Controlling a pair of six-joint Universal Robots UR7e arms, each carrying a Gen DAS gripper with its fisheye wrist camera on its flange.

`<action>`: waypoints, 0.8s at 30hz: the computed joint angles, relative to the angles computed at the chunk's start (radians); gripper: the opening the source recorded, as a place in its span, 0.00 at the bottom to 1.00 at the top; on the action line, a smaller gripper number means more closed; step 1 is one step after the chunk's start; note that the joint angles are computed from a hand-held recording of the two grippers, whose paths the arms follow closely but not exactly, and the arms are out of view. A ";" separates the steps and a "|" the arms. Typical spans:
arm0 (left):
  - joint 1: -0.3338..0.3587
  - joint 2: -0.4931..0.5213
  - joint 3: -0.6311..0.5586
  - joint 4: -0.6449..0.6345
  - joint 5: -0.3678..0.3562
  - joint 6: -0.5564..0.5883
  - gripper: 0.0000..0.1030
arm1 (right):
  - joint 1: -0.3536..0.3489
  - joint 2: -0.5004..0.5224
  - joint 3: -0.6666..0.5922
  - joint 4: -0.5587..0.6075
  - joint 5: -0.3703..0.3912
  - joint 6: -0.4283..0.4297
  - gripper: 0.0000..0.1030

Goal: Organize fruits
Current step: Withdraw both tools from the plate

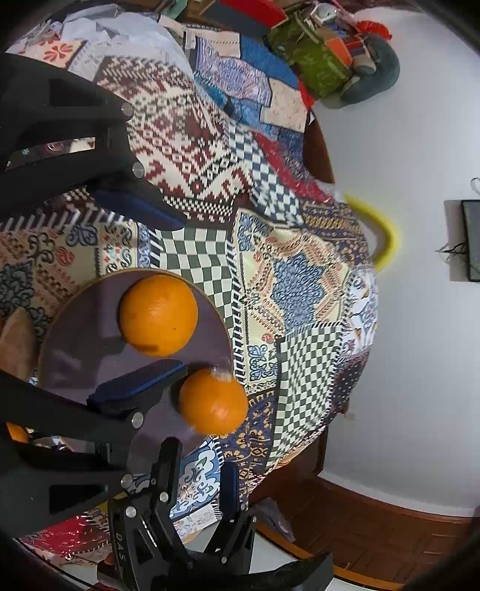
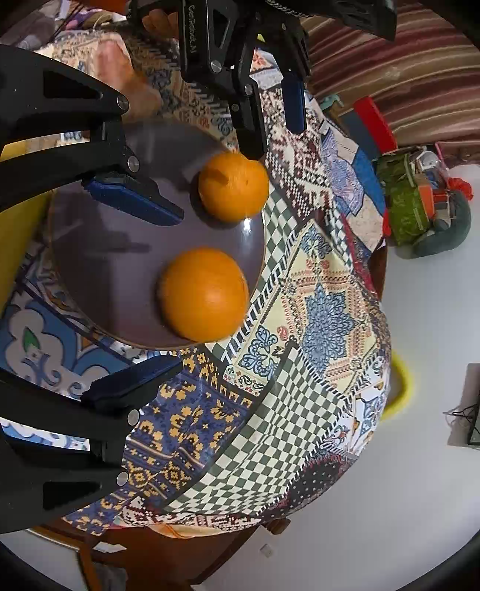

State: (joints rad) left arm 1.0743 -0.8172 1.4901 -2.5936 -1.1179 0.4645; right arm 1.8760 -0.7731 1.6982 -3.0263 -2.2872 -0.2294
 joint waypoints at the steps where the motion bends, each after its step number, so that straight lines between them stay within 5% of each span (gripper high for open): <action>1: -0.003 -0.011 0.012 -0.008 0.000 0.000 0.70 | 0.010 -0.005 0.010 -0.016 -0.007 0.002 0.68; 24: -0.066 -0.308 0.329 -0.120 0.018 -0.034 0.70 | 0.184 -0.018 0.186 -0.324 -0.120 0.049 0.68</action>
State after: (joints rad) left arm 1.0082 -1.1248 1.8194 -2.7139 -1.1003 0.4305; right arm 2.0599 -0.7913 1.8845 -3.3506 -2.4071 -0.1804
